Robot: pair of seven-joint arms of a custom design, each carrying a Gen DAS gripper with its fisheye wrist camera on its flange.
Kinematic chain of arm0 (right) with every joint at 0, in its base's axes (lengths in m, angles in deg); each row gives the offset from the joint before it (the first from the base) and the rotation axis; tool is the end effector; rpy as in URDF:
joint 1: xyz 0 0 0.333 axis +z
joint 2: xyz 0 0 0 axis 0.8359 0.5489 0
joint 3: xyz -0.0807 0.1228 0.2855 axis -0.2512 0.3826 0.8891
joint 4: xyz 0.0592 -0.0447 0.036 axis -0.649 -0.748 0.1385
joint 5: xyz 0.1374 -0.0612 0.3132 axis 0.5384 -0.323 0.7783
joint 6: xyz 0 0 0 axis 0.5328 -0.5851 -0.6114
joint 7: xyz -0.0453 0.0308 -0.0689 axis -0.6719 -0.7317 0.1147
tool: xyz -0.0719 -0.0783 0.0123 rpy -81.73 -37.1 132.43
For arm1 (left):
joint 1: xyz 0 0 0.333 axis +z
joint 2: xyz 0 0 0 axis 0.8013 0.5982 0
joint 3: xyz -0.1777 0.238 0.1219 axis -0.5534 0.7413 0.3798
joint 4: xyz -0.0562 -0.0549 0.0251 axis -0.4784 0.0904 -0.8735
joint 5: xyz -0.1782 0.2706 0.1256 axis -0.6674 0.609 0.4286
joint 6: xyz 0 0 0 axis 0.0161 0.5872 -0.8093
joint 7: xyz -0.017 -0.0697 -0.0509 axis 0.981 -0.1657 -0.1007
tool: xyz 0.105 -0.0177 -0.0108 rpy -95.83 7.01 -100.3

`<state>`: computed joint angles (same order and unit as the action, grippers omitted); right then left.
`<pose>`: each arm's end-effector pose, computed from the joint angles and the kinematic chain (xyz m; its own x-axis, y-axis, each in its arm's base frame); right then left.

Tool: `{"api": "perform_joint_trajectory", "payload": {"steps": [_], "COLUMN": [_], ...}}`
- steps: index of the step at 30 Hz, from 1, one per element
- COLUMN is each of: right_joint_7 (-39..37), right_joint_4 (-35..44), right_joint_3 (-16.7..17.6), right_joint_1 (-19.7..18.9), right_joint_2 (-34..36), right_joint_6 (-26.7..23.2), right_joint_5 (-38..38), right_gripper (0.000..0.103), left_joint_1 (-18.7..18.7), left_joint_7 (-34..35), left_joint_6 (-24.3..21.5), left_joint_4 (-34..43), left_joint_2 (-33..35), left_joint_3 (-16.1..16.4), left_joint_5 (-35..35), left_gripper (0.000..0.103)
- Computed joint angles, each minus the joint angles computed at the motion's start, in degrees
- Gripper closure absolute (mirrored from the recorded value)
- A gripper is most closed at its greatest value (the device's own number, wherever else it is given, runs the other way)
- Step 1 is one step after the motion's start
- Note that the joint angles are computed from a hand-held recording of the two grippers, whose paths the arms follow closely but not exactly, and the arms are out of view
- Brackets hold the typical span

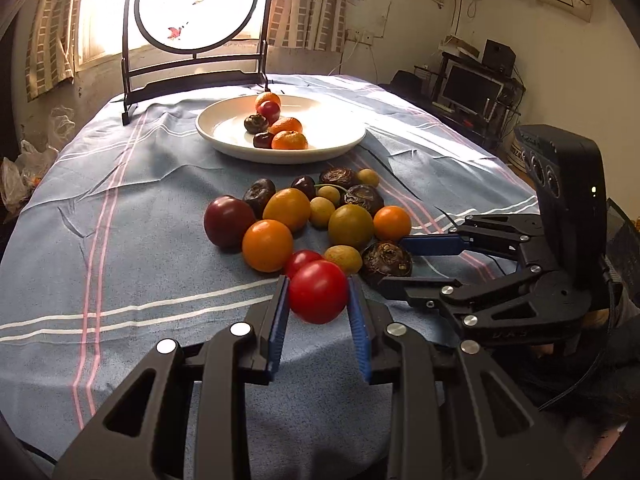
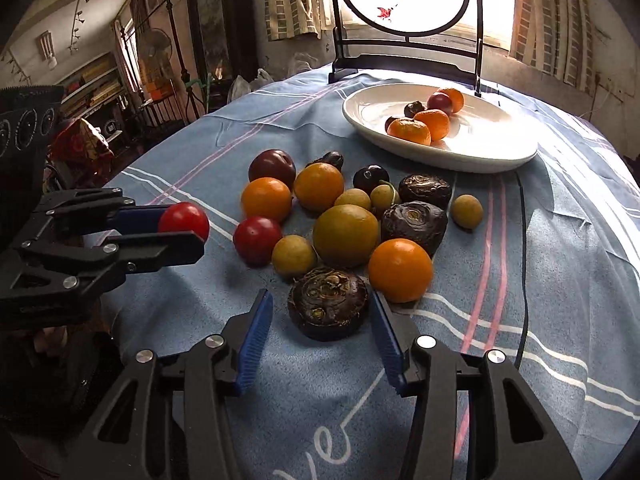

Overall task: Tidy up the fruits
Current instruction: 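Grasp a red tomato with the left gripper while the right gripper grasps a dark purple fruit, then carry the tomato in the left gripper and dark fruit in the right onto the plate, release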

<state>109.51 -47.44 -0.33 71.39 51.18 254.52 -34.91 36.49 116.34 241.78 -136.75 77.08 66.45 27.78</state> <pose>0.5536 0.2666 0.3487 0.7611 -0.6421 -0.0914 -0.5324 -0.5381 -0.6534 0.4576 -0.1447 0.3522 -0.1238 -0.9834 0.1323 -0.6843 -0.0120 -0.7291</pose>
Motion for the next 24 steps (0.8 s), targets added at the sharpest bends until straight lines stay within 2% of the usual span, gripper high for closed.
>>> {"api": "perform_joint_trajectory", "payload": {"steps": [3, 6, 7, 9, 12, 17, 19, 21, 24], "right_joint_7": [0.89, 0.25, -2.85, -8.59, -9.59, 0.13, 7.68, 16.17, 27.27], "right_joint_4": [-0.98, -1.4, -1.4, -0.99, 1.82, 14.03, 21.45, 29.91, 42.86], "right_joint_3": [-0.46, 1.12, 3.03, 4.42, 2.52, -3.91, -6.26, -8.49, -11.81], "right_joint_1": [1.08, -1.06, -3.41, -6.46, -7.92, -5.6, -4.05, -2.25, 0.64], "right_joint_2": [-0.26, -1.04, -1.7, -3.38, -4.45, 0.6, 5.28, 11.21, 20.39], "right_joint_6": [2.22, 1.29, -0.29, -4.34, -9.07, -12.71, -13.99, -15.2, -17.92], "right_joint_5": [-1.85, 0.46, 4.14, 11.27, 15.44, 11.39, 5.78, -1.5, -11.43], "right_gripper": [0.06, 0.061, 0.061, 0.061, 0.061, 0.06, 0.06, 0.06, 0.06], "left_joint_1": [1.53, 1.72, 1.96, 2.74, 5.4, 11.39, 18.17, 24.17, 25.06], "left_joint_7": [-2.19, -2.93, -3.42, -4.42, -7.22, -13.13, -18.22, -20.56, -20.36], "left_joint_6": [0.29, 0.45, 0.6, 0.77, -0.02, -5.65, -9.44, -14.04, -21.69], "left_joint_4": [-0.26, -0.25, -0.29, -0.24, 1.28, 10.53, 16.74, 23.78, 34.33], "left_joint_2": [0.44, 0.8, 0.73, 0.33, -0.27, 2.27, 5.33, 9.52, 16.08], "left_joint_3": [-0.72, -0.6, -0.65, -0.82, -1.56, -2.95, -7.48, -12.53, -13.36], "left_joint_5": [2.6, 3.37, 3.87, 5.28, 9.67, 19.49, 26.43, 30.56, 30.35], "left_gripper": [0.075, 0.075, 0.075, 0.075, 0.075, 0.075, 0.075, 0.075, 0.075]}}
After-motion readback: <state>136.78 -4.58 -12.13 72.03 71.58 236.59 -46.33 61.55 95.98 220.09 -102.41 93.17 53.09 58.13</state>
